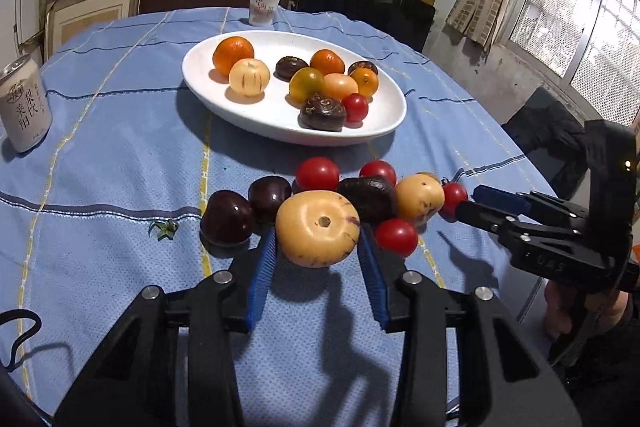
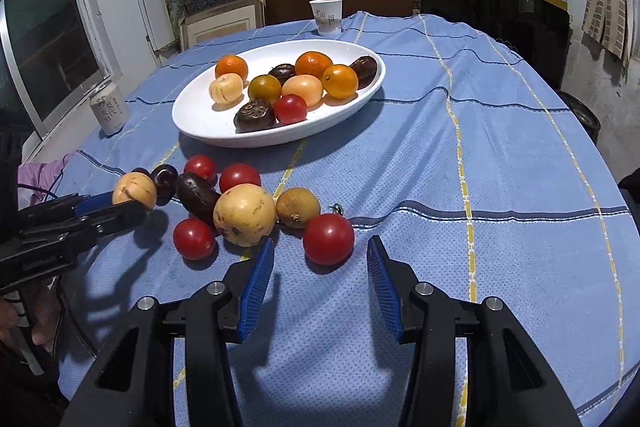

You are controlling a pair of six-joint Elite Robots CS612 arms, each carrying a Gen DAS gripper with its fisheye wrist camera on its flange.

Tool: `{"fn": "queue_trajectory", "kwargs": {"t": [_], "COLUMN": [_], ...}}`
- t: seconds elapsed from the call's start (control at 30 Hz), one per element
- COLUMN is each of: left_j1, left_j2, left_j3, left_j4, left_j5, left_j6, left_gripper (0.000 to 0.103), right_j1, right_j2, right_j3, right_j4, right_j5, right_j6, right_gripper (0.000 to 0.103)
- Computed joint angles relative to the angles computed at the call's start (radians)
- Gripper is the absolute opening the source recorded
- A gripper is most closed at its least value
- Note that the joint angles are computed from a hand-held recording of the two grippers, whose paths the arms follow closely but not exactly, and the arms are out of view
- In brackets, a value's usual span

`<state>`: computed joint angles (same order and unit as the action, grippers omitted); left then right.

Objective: Organize fruits
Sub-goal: 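Grasp a pale yellow round fruit with the left gripper while the right gripper grasps a red tomato, then carry both fruits over the white plate and open both grippers to release them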

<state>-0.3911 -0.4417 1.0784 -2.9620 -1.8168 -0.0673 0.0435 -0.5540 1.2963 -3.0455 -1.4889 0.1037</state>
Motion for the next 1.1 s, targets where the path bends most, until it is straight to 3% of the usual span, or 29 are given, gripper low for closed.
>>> {"fn": "queue_trajectory", "kwargs": {"t": [0.13,0.27,0.5,0.87,1.1], "left_j1": [0.002,0.003,0.004,-0.01,-0.013], "left_j2": [0.001,0.0,0.0,-0.025,-0.051], "left_j3": [-0.004,-0.002,-0.001,0.041,0.07], "left_j4": [0.003,-0.003,-0.002,-0.029,-0.063], "left_j5": [-0.01,-0.011,-0.002,0.089,0.11], "left_j6": [-0.006,-0.01,-0.017,0.009,0.018], "left_gripper": [0.04,0.04,0.04,0.04,0.04], "right_j1": [0.004,0.006,0.008,0.005,0.006], "right_j2": [0.012,0.016,0.001,-0.037,-0.052], "right_j3": [-0.027,-0.035,-0.003,0.046,0.061], "right_j4": [0.039,0.048,0.006,-0.073,-0.109], "right_j5": [-0.001,-0.016,-0.015,-0.013,-0.008], "right_j6": [-0.009,-0.003,-0.007,-0.013,-0.022], "right_gripper": [0.047,0.028,0.027,0.027,0.027]}}
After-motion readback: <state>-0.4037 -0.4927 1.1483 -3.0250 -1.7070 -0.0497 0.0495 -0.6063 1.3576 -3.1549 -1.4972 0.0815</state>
